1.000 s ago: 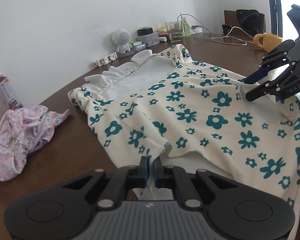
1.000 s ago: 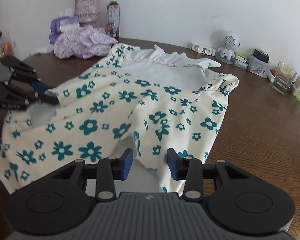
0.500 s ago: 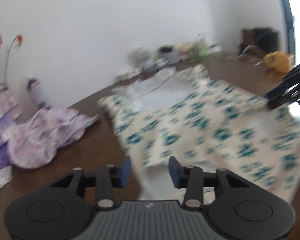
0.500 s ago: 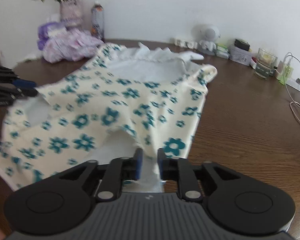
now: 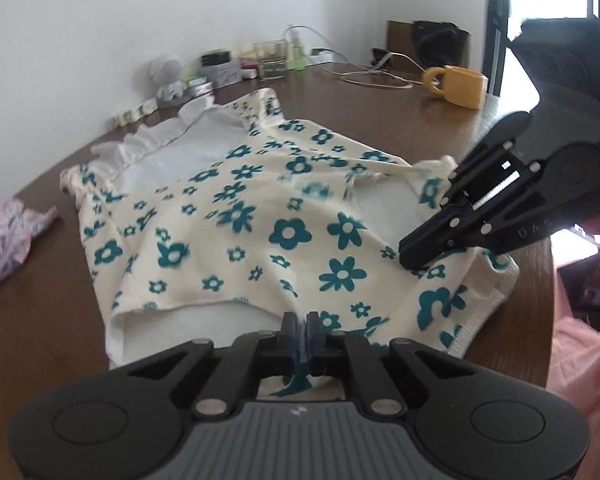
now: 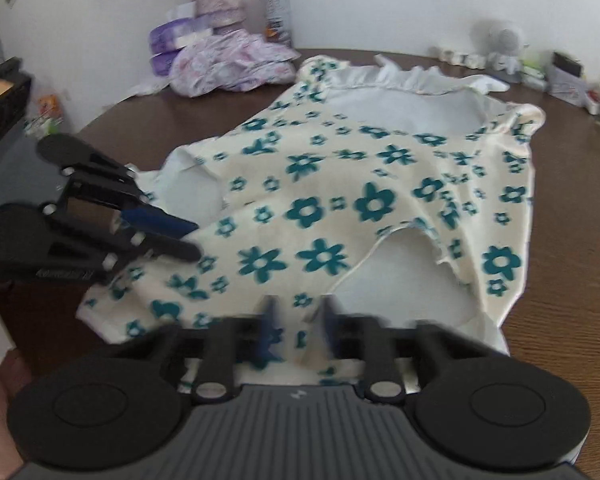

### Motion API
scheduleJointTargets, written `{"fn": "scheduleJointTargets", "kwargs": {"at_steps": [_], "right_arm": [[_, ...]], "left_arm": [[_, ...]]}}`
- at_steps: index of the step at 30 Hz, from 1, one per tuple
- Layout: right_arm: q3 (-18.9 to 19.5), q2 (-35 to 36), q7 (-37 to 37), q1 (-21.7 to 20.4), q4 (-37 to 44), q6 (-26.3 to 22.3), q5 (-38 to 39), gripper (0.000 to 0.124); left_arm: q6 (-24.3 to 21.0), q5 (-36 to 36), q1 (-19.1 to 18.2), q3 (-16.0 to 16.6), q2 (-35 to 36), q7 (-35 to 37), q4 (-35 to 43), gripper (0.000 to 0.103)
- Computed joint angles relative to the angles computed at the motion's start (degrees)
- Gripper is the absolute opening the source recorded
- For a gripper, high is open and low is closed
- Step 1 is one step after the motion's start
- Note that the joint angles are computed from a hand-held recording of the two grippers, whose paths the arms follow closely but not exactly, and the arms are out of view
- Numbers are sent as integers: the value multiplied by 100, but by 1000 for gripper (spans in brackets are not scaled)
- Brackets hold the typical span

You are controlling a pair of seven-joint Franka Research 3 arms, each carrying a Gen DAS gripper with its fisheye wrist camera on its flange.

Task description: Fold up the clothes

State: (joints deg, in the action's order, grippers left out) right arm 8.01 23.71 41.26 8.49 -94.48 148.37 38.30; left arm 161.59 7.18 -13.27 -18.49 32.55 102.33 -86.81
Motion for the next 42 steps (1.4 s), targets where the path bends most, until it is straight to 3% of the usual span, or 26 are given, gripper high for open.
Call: {"fn": "scheduleJointTargets", "kwargs": {"at_steps": [3, 5, 7, 8, 10, 12, 15, 17, 18, 20, 21, 23, 26, 27, 28, 29, 30, 33, 35, 38, 39, 40, 42], "right_arm": [[-2, -194, -139, -94, -74, -358, 12, 2], [-42, -301, -182, -113, -115, -545, 21, 2], [-102, -323, -139, -76, -132, -603, -28, 3], [-139, -303, -70, -51, -110, -640, -82, 3], [-181, -252, 58, -23, -74, -634, -143, 6], [-119, -328, -68, -96, -173, -403, 117, 13], [-43, -415, -274, -171, -284, 10, 547, 40], [-53, -312, -283, -90, -218, 628, 635, 40], [-86, -217, -203, -22, -149, 934, 554, 40], [-427, 49, 429, 329, 7, 1531, -185, 40], [-598, 147, 737, 465, 58, 1680, -535, 40], [-698, 225, 1042, 488, 89, 1680, -914, 40], [-787, 262, 1419, 485, 1, 1774, -1384, 40], [-800, 244, 1521, 473, -79, 1842, -1509, 40], [-788, 247, 1613, 436, -118, 1869, -1601, 35], [-724, 277, 1678, 350, -93, 1801, -1634, 27], [-655, 302, 1721, 264, -59, 1687, -1651, 4], [-664, 199, 1751, 243, -240, 1797, -1903, 2], [-692, 133, 1832, 248, -320, 1841, -2048, 2], [-389, 79, 1586, -2, -331, 1731, -1881, 6], [-161, 55, 1384, -178, -341, 1761, -1626, 13], [25, 48, 1212, -325, -330, 1820, -1353, 30], [175, 112, 1102, -454, -213, 2013, -923, 40]], "left_arm": [[-13, -144, 243, -278, -304, 435, -352, 3], [-151, -65, 136, -145, -372, 436, -385, 5], [-354, 181, -126, 158, -311, 205, -262, 12], [-265, 203, -133, 182, -347, 160, -320, 12], [-88, 259, -144, 225, -418, 58, -437, 25], [88, 336, -160, 278, -480, -72, -536, 37], [346, 673, -449, 759, -351, -896, -257, 37], [463, 965, -646, 1101, -236, -1528, -21, 38], [349, 1220, -859, 1432, -116, -1981, 195, 38], [35, 1492, -992, 1703, 69, -2517, 508, 38], [-128, 1607, -1026, 1795, 163, -2744, 664, 38], [-249, 1715, -877, 1682, 185, -2809, 647, 38], [-149, 1972, -717, 1585, 148, -3012, 468, 36], [-106, 2002, -638, 1506, 165, -2985, 456, 11], [-66, 2023, -573, 1445, 183, -2954, 445, 1], [-61, 2107, -583, 1462, 189, -2972, 439, 1], [-58, 2271, -655, 1552, 169, -3040, 411, 1], [-75, 2763, -835, 1786, 72, -3309, 300, 1], [-110, 2820, -763, 1692, 28, -3325, 240, 1], [60, 2918, -731, 1680, -84, -3585, 86, 15], [216, 2965, -730, 1701, -137, -3728, 10, 28], [457, 2982, -707, 1697, -174, -3869, -53, 40], [799, 2947, -653, 1637, -174, -3985, -63, 42]]}}
